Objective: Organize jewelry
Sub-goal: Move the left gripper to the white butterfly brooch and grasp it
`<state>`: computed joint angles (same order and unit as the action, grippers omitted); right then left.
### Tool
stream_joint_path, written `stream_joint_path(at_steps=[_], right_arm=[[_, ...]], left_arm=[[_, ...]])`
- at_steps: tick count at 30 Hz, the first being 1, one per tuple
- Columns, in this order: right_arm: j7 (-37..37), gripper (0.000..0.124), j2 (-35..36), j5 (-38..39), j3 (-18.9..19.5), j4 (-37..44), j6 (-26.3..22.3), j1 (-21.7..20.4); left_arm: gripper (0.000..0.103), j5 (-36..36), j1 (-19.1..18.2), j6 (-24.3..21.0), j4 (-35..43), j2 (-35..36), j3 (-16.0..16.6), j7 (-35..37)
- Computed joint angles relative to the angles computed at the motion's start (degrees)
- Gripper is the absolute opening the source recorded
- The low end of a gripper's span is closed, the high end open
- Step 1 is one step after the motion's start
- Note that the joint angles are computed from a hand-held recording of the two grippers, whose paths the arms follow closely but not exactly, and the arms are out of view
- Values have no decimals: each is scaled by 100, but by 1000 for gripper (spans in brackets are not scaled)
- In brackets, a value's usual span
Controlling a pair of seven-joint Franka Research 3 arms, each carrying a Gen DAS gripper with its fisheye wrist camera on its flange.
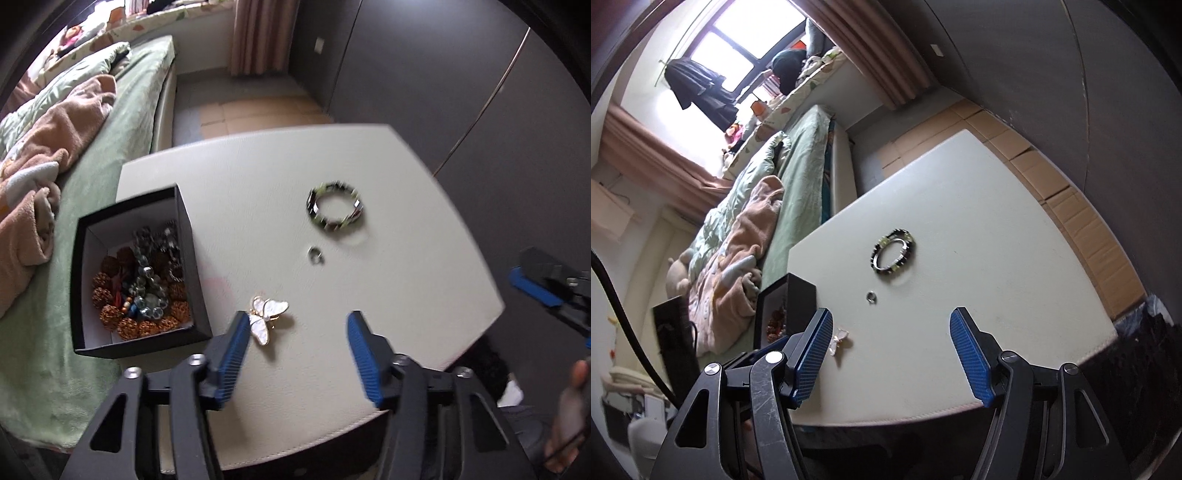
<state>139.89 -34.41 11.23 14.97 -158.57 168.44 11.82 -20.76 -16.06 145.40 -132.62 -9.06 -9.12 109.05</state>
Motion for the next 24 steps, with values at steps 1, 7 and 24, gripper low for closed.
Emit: stream_joint_path(at_steps=[1,7,24], right_arm=[[21,66,-13,22,-11,-30,-24,9],[41,66,-136,130,-101,-179,10,34],[-210,67,-226,357,-328,-330,-36,170]], left_arm=[[48,213,28,5,35,81,-55,-138],[45,1646,112,221,72,340,-326,-1095],[33,2950,164,196,317,838,-393,-2075]])
